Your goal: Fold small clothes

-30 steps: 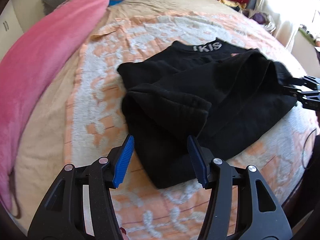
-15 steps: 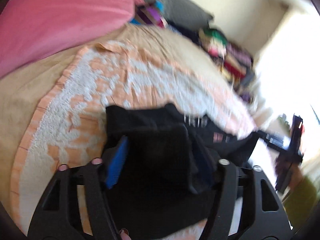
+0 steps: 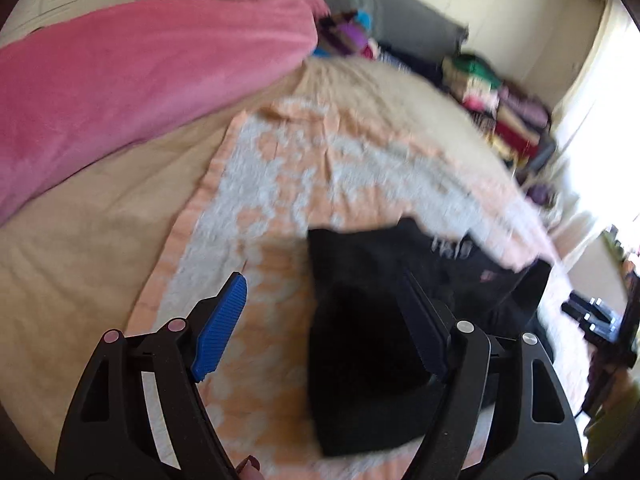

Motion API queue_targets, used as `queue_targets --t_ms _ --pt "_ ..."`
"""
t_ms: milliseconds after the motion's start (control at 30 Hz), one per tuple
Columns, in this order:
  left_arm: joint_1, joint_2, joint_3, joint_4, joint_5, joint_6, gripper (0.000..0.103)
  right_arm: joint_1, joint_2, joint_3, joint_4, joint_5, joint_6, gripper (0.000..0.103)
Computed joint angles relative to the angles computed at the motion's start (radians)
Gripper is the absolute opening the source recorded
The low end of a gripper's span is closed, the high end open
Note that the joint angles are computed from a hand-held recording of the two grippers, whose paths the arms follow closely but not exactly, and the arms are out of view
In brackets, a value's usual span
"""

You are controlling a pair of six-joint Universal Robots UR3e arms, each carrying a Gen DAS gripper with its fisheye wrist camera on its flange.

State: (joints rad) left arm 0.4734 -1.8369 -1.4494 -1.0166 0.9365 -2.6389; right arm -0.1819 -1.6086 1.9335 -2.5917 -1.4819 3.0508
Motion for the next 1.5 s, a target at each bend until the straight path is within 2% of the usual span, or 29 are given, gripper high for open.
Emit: queue_targets --t_ms 100,167,233,300,400,433,500,567,633,667,733,767,800,867,900,967,1100,1167,1200,1233,1367,1433,1500 --pt "-0.007 0.018 0.022 -0.153 0.054 0.163 0.069 0.048 0.033 0.007 -0.002 -0.016 0.009 0.066" --pt "-0.043 0.035 -0.01 -0.141 0.111 0.226 0.068 0.08 0.074 -0.01 -0.013 -0.032 0.024 0.066" --pt "-0.09 0.044 -0.026 -0.159 0.147 0.287 0.06 0.102 0.112 -0.033 -0.015 -0.037 0.043 0.066" --pt "-0.115 0.046 -0.025 -0.212 0.133 0.349 0.056 0.119 0.145 -0.054 -0.023 -0.028 0.059 0.066" --pt "-0.132 0.049 -0.027 -0.246 0.089 0.36 0.056 0.133 0.175 -0.076 -0.028 -0.021 0.069 0.066" --pt "-0.133 0.037 -0.011 -0.285 0.042 0.367 0.056 0.134 0.184 -0.083 -0.028 -0.015 0.072 0.066" --pt "-0.143 0.01 -0.013 -0.253 -0.022 0.322 0.056 0.138 0.207 -0.102 -0.028 -0.018 0.083 0.066" --pt "-0.15 -0.033 -0.034 -0.125 -0.076 0.219 0.058 0.132 0.216 -0.107 -0.032 -0.008 0.09 0.066" --pt "-0.118 -0.056 -0.077 0.001 -0.171 0.113 0.07 0.125 0.223 -0.112 -0.036 -0.007 0.099 0.066" --pt "-0.098 -0.064 -0.097 0.058 -0.223 0.053 0.08 0.121 0.229 -0.117 -0.039 -0.005 0.105 0.066" --pt "-0.05 -0.08 -0.098 0.072 -0.321 -0.013 0.084 0.111 0.231 -0.116 -0.047 -0.007 0.118 0.066" --pt "-0.019 -0.076 -0.116 0.108 -0.366 -0.049 0.089 0.106 0.227 -0.112 -0.05 -0.005 0.122 0.066" --pt "-0.006 -0.068 -0.133 0.161 -0.372 -0.083 0.093 0.1 0.221 -0.106 -0.056 -0.004 0.128 0.066" --pt "0.006 -0.048 -0.163 0.273 -0.337 -0.153 0.093 0.088 0.202 -0.085 -0.07 -0.008 0.135 0.066" --pt "0.015 -0.04 -0.169 0.289 -0.336 -0.166 0.093 0.081 0.189 -0.071 -0.076 -0.008 0.138 0.066" --pt "0.022 -0.035 -0.146 0.247 -0.321 -0.165 0.093 0.071 0.166 -0.053 -0.075 -0.014 0.138 0.066" --pt "-0.014 -0.022 -0.084 0.215 -0.103 -0.166 0.093 0.052 0.112 0.0 -0.084 -0.023 0.141 0.066" --pt "-0.011 -0.022 -0.052 0.15 -0.05 -0.119 0.093 0.05 0.1 0.007 -0.068 -0.013 0.128 0.066" --pt "-0.018 -0.028 -0.011 0.074 -0.003 -0.088 0.093 0.058 0.108 -0.006 -0.052 -0.011 0.111 0.066" --pt "-0.026 -0.036 0.012 0.041 0.045 -0.069 0.093 0.073 0.125 -0.028 -0.037 -0.021 0.096 0.066" --pt "-0.038 -0.039 -0.021 0.079 0.133 -0.046 0.093 0.147 0.247 -0.19 0.054 -0.044 0.041 0.066" --pt "-0.035 -0.048 -0.015 0.054 0.11 -0.038 0.093 0.193 0.336 -0.306 0.11 -0.087 0.035 0.065" --pt "-0.04 -0.054 -0.014 0.043 0.097 -0.035 0.093 0.217 0.411 -0.406 0.127 -0.078 0.027 0.064"
